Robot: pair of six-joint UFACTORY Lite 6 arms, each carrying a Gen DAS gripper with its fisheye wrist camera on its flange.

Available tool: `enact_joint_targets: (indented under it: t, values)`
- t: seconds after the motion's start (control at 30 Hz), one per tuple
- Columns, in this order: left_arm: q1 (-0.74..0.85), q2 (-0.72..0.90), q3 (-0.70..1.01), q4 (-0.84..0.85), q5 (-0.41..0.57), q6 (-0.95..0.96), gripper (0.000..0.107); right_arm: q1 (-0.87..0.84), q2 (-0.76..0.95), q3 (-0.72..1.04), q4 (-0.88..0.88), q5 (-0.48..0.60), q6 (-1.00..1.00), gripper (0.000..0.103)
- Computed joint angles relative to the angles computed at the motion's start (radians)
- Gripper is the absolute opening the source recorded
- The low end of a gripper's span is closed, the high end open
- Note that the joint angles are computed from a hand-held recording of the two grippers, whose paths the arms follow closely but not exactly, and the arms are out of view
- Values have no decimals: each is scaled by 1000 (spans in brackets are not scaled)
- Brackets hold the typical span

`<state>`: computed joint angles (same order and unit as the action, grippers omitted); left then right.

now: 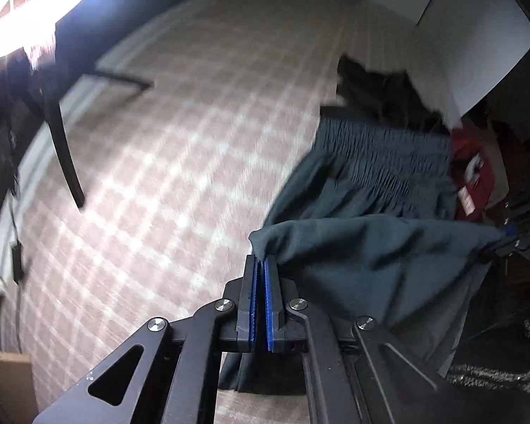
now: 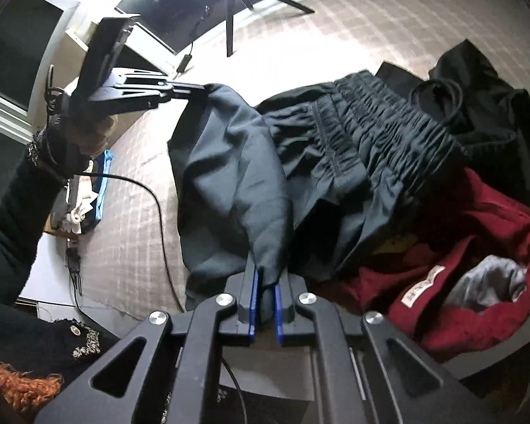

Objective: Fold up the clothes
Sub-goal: 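Grasp the sweatpants hem with both tools and lift it toward the waistband, then lay the lifted hem over the waistband and grasp the fold with the left tool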

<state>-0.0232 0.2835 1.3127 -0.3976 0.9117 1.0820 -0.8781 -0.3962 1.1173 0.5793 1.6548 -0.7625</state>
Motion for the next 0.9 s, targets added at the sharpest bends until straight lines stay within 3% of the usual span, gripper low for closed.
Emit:
enact_joint_targets:
  t: [0.1, 0.3, 0.37, 0.43, 0.5, 0.57, 0.63, 0.67, 0.77, 0.9]
  values:
    - [-95, 46, 108, 6, -11, -55, 3, -91, 72, 63, 13, 10, -29, 7]
    - [-295, 312, 386, 21, -39, -175, 4, -229, 227, 122, -14, -64, -70, 7]
    - [-361, 405, 445, 85, -109, -243, 5, -238, 270, 108, -24, -115, -71, 7]
    - [-387, 503, 540, 171, -104, -349, 11, -222, 309, 86, -42, -190, -60, 7]
    - [-394, 566, 615, 232, -79, -418, 21, -219, 340, 94, -33, -191, -44, 8]
    - [-354, 498, 556, 228, -95, -396, 24, -226, 339, 114, -36, -177, -48, 14]
    - [-282, 386, 467, 174, -79, -310, 31, -240, 314, 137, -49, -165, -69, 31]
    - [-231, 310, 400, 133, -71, -245, 37, -247, 303, 149, -55, -160, -81, 35]
    - [-57, 131, 232, 39, -7, -55, 41, -308, 205, 136, -47, -124, -103, 35]
    - [126, -62, -61, -8, -2, 215, 41, -425, 15, 42, -16, 4, -144, 41]
